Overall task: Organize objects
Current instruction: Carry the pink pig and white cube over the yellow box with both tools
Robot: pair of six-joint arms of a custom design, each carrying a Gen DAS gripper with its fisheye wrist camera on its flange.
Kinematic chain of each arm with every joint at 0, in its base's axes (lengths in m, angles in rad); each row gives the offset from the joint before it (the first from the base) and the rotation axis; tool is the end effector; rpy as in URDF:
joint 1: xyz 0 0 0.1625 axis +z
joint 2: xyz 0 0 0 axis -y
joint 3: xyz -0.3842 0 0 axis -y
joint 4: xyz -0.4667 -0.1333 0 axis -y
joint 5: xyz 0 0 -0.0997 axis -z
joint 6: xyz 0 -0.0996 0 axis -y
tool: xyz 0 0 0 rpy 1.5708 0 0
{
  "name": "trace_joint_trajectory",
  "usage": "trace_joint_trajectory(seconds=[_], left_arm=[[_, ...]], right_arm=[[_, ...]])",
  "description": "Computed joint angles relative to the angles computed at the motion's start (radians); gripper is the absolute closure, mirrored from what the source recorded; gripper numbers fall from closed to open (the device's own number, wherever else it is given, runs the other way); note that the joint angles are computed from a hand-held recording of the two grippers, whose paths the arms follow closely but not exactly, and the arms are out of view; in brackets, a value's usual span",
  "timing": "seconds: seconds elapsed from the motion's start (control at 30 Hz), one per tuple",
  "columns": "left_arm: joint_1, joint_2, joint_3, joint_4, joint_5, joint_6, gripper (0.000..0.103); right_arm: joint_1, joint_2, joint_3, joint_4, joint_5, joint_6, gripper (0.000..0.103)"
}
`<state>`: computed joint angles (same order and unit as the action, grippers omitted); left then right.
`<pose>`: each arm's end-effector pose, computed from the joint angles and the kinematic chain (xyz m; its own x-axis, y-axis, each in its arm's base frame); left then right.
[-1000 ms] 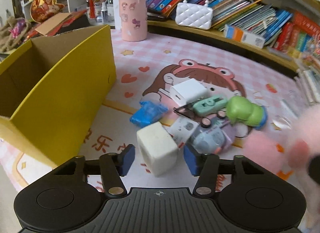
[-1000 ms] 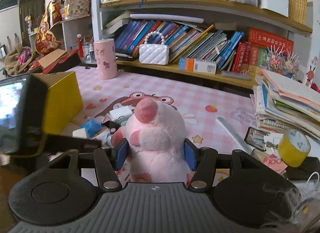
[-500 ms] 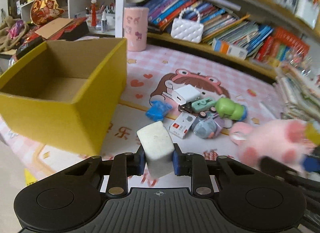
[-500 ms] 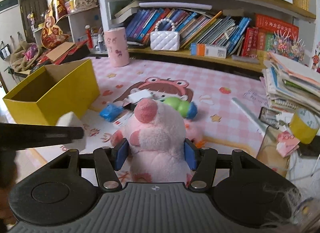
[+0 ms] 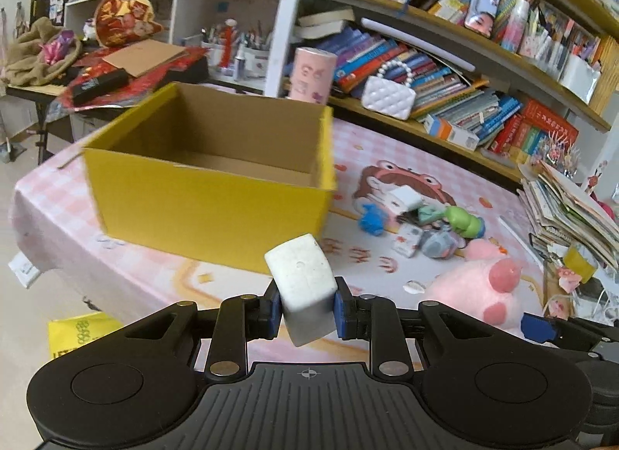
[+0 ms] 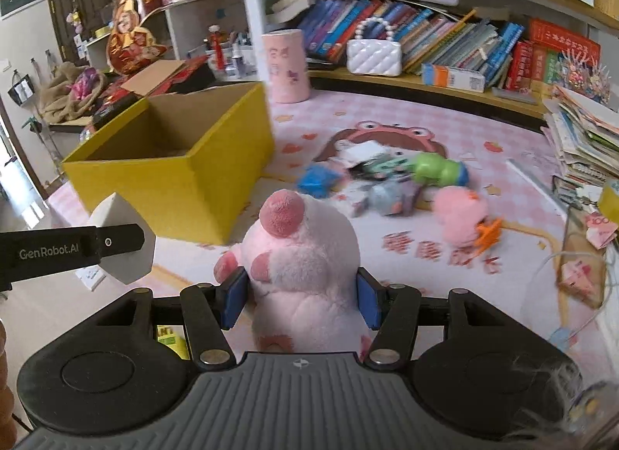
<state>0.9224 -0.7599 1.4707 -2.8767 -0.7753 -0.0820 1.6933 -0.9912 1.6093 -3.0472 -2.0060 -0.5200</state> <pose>-0.2923 -0.7243 0.1208 -0.8380 0.0492 -0.5435 0.4329 0.6663 -0.6072 0.1791 -0.7077 0.2299 -0.7752 -0.1438 0.6152 -0.5359 0.6653 -0.5198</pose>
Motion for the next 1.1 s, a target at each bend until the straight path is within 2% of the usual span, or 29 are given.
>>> trace_joint_trajectory(seconds=[0.23, 0.5, 0.77, 1.1], left_arm=[[0.037, -0.163, 0.149, -0.006, -0.012, -0.014, 0.079], [0.074, -0.301, 0.260, 0.001, -0.043, 0.070, 0.079], [0.097, -0.355, 0.292, -0.025, -0.088, 0.114, 0.079], [0.114, -0.374, 0.299, -0.028, -0.123, 0.136, 0.079]], right_arm=[[0.081, 0.043, 0.054, -0.025, -0.059, 0.061, 0.048], [0.150, 0.112, 0.071, -0.100, -0.093, 0.143, 0.048], [0.193, 0.153, 0.052, -0.122, -0.134, 0.139, 0.048], [0.207, 0.178, 0.032, -0.138, -0.158, 0.139, 0.048]])
